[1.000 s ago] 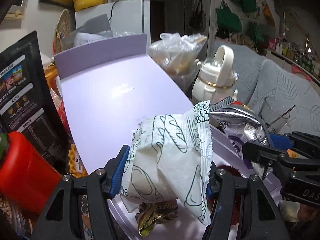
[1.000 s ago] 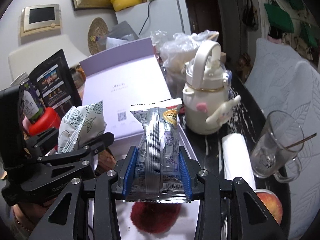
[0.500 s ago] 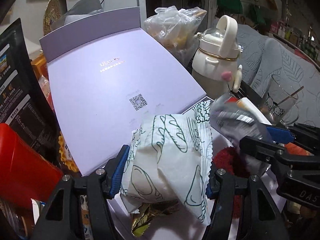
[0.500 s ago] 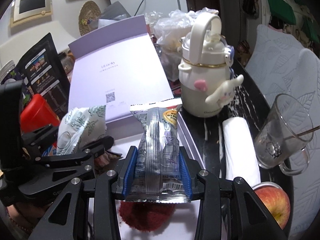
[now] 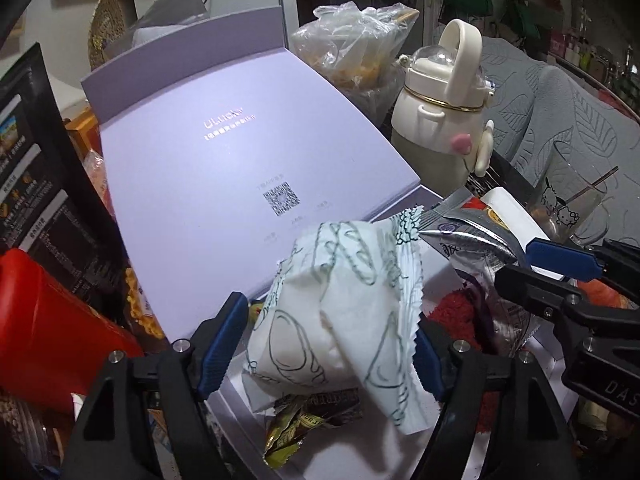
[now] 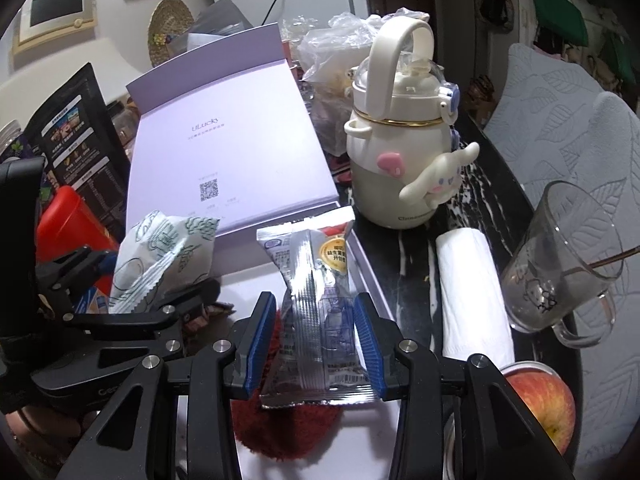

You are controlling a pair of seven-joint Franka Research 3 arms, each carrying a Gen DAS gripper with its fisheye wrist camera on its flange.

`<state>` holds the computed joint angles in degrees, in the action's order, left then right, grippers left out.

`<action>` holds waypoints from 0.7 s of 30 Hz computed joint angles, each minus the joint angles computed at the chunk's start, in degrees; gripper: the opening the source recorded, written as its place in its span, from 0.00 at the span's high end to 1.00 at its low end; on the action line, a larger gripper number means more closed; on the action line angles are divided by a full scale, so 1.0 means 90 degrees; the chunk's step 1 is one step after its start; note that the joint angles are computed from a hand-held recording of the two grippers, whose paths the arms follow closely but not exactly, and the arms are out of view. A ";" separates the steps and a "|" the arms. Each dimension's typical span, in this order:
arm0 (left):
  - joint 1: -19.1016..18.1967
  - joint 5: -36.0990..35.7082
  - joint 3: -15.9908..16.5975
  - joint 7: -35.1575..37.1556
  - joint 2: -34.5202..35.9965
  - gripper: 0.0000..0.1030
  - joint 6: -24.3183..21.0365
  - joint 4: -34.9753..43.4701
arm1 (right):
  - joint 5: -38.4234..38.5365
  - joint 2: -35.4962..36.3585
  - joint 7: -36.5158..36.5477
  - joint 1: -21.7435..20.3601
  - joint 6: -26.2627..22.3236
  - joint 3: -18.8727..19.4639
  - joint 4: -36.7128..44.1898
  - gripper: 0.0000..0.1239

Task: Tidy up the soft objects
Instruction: 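Open the left tool dropping the white pouch while the right tool drops the zip bag into the box, then withdraw both tools from the box toward the lavender pouch and white cable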

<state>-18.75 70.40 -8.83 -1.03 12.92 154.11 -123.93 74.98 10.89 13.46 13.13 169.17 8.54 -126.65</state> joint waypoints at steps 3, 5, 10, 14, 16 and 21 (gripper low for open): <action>-0.0026 0.0153 -0.0004 -0.0165 -0.0131 0.27 -0.0036 -0.0061 | 0.0139 -0.0072 -0.0152 0.0000 0.0072 0.0017 -0.0035 0.64; -0.0038 0.0291 -0.0029 -0.0287 -0.0237 0.26 -0.0069 -0.0115 | 0.0271 -0.0132 -0.0282 0.0004 0.0067 0.0014 -0.0050 0.64; 0.0001 0.0578 -0.0136 -0.0610 -0.0445 0.26 -0.0052 -0.0220 | 0.0790 -0.0388 -0.0657 0.0033 -0.0025 -0.0062 -0.0129 0.64; -0.0030 0.0762 -0.0273 -0.0870 -0.0768 0.26 -0.0242 -0.0375 | 0.1148 -0.0751 -0.0980 0.0127 -0.0123 -0.0193 -0.0321 0.64; -0.0021 0.0797 -0.0358 -0.0905 -0.0972 0.26 -0.0326 -0.0472 | 0.1315 -0.0968 -0.1147 0.0187 -0.0113 -0.0261 -0.0457 0.64; -0.0013 0.0797 -0.0631 -0.1026 -0.1602 0.26 -0.0599 -0.0777 | 0.1659 -0.1536 -0.1399 0.0315 -0.0126 -0.0430 -0.0804 0.64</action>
